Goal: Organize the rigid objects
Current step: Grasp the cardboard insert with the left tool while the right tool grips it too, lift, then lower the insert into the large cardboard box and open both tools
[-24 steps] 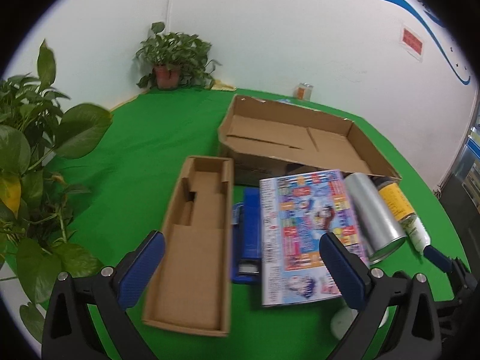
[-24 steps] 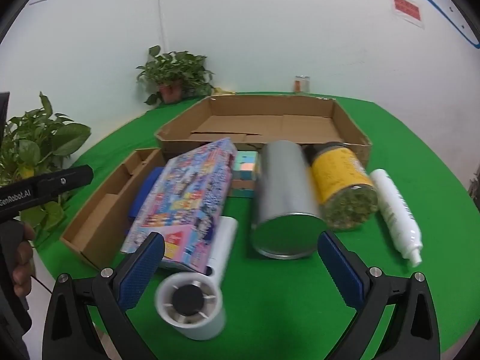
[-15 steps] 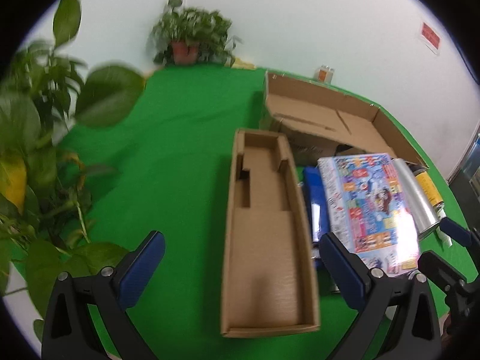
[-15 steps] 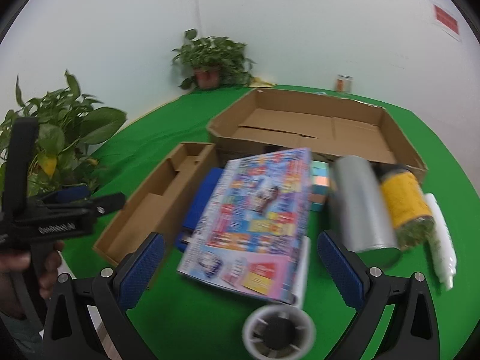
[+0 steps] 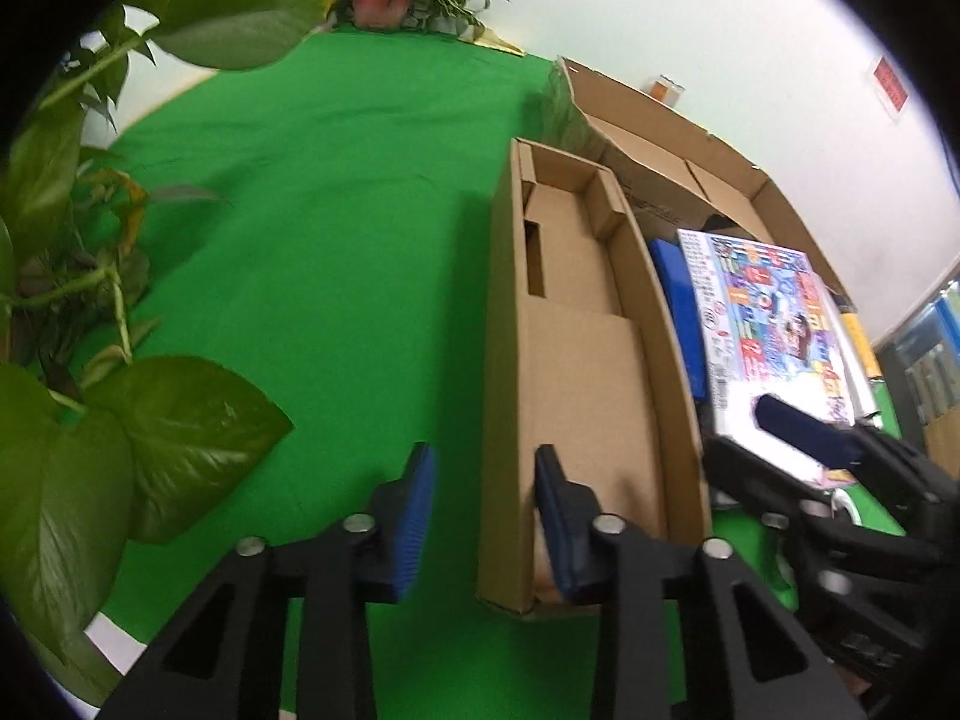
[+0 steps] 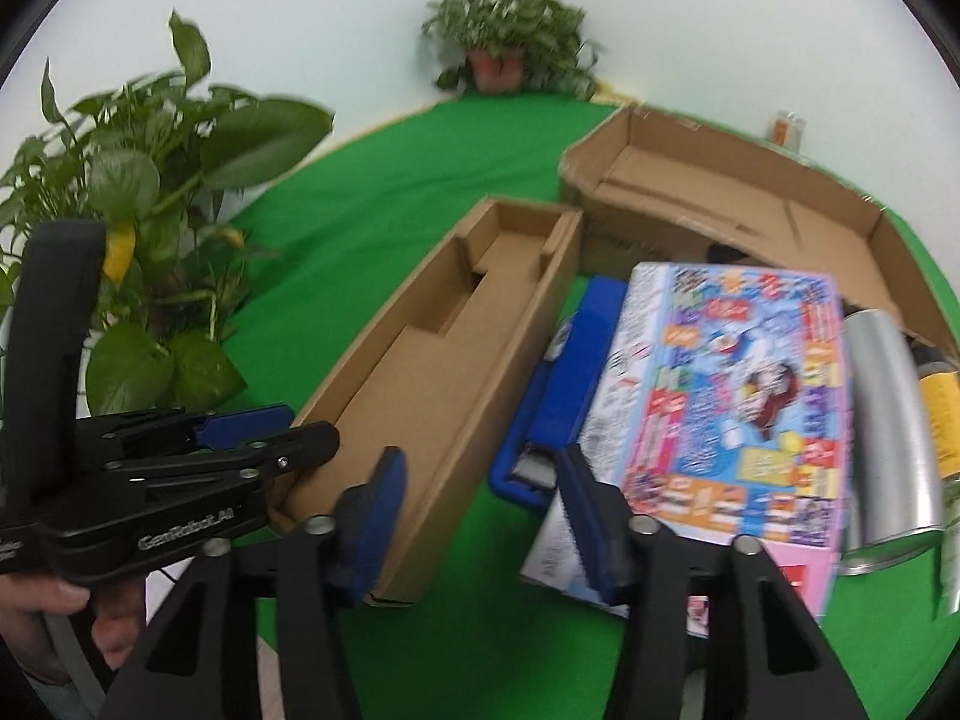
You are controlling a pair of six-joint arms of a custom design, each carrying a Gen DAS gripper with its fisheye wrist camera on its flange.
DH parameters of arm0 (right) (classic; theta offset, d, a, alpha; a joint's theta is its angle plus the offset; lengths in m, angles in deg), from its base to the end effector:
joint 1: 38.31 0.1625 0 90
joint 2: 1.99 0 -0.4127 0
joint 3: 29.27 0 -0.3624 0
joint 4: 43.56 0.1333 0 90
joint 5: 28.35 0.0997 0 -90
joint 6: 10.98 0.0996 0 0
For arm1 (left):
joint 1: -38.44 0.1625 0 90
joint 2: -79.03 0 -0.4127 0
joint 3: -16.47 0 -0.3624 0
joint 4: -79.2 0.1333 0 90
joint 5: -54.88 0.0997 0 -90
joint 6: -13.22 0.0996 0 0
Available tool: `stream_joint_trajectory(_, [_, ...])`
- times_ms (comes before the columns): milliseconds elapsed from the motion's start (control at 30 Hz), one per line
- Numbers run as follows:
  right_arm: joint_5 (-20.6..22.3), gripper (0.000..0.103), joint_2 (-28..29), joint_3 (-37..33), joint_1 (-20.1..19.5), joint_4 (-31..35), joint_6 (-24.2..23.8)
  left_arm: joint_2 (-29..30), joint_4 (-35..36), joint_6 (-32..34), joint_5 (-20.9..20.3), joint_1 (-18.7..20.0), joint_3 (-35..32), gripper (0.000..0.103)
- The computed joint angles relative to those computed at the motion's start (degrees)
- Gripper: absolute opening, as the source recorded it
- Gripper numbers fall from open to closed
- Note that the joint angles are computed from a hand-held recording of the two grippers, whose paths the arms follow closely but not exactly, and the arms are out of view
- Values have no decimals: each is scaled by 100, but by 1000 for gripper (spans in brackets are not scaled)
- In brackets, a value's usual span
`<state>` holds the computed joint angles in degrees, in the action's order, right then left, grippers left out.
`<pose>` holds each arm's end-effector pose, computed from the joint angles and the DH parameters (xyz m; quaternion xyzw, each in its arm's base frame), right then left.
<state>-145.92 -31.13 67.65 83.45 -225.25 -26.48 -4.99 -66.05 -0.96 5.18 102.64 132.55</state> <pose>0.4028 -0.4850 -0.0123 0.3356 -0.8903 0.2321 0.2023 -0.0273 -0.5107 0.3500 0.0242 0.9219 -0.2927 0.2526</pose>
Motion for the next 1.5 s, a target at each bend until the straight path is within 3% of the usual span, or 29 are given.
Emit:
stream_joint_trajectory(167, [131,25,201,-330,-54,759,271,-87,161,-68,-131,29,-9,20])
stream_joint_trajectory(267, [-19,25,363,-433,-3,573,302,-139,313,-161,-179,29,-34,18])
stream_joint_trajectory(333, [-79,25,413,-496,-16,601,363,-121,342,-134,-196,6,-53,10])
stream_joint_trajectory(467, [-145,24,410,-534,22,736,543,-51,304,-43,134,-152,17,9])
stream_joint_trajectory(700, [-130,14,323,-436,15,654,755,-107,383,-123,318,-255,88,8])
stream_joint_trajectory(900, [-8,12,44,-21,118,-106,592,-306,204,-161,875,-760,343,8])
stream_joint_trajectory(1033, [75,13,-266,184,250,-619,398,-333,-304,319,1245,-1168,267,8])
stream_joint_trajectory(1167, [-68,12,-552,116,402,-1226,16,55,-1111,1324,1280,-1384,-186,8])
stream_joint_trajectory(1300, [-214,12,-686,-444,424,-1227,-238,655,-1508,2223,923,-1329,-1146,8])
stream_joint_trajectory(1433, [-314,12,-629,-1530,319,-541,-327,1507,-1395,2967,756,-1209,-2418,8])
stream_joint_trajectory(1500, [-332,12,-493,-2247,242,118,-191,1986,-909,2991,581,-1039,-3313,8])
